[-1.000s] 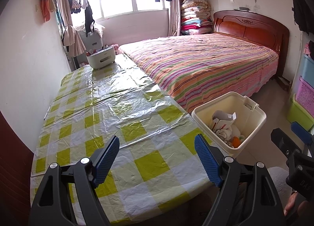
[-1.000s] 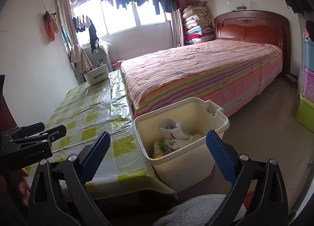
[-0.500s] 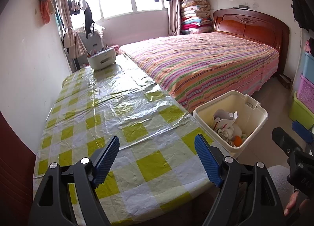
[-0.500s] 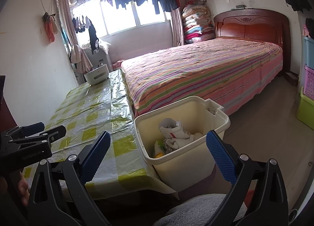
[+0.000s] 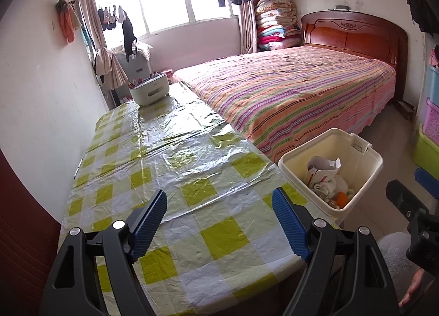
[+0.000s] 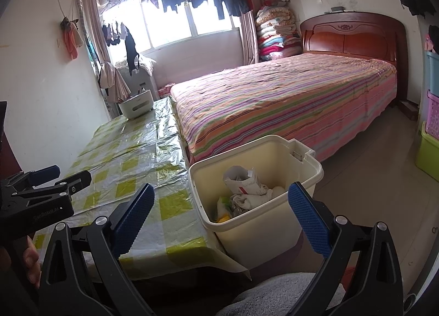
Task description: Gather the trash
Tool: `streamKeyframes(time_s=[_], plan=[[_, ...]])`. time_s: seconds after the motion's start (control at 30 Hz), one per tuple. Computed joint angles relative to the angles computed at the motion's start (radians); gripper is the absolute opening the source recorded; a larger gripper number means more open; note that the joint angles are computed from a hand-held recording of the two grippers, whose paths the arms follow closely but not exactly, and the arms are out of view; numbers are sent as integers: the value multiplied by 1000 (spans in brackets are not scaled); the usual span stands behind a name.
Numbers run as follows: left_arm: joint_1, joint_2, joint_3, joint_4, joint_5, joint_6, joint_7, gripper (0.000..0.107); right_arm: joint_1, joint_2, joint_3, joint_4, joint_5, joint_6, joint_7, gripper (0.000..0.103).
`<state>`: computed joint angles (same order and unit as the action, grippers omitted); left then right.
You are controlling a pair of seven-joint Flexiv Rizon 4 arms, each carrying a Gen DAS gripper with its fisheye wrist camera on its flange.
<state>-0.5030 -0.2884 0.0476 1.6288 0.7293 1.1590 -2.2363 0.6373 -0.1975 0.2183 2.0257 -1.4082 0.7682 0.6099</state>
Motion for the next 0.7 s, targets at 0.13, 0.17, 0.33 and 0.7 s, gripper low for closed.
streamKeyframes(time_s=[0.13,0.17,0.33,0.7], plan=[[5,-1,-5,1,-18,8,14,77,-3,3,-1,-1,-3,5,-6,96],[5,-3,-6,0,-21,8,18,77,-3,3,-1,-1,-4,5,-4,96],[-3,-4,-5,-6,-19,8,21,77,-6,11,1,2,-8,4,-3,96],[12,-9,-19,9,-84,48,71,77,-6,26,11,12,3,-22,4,96]])
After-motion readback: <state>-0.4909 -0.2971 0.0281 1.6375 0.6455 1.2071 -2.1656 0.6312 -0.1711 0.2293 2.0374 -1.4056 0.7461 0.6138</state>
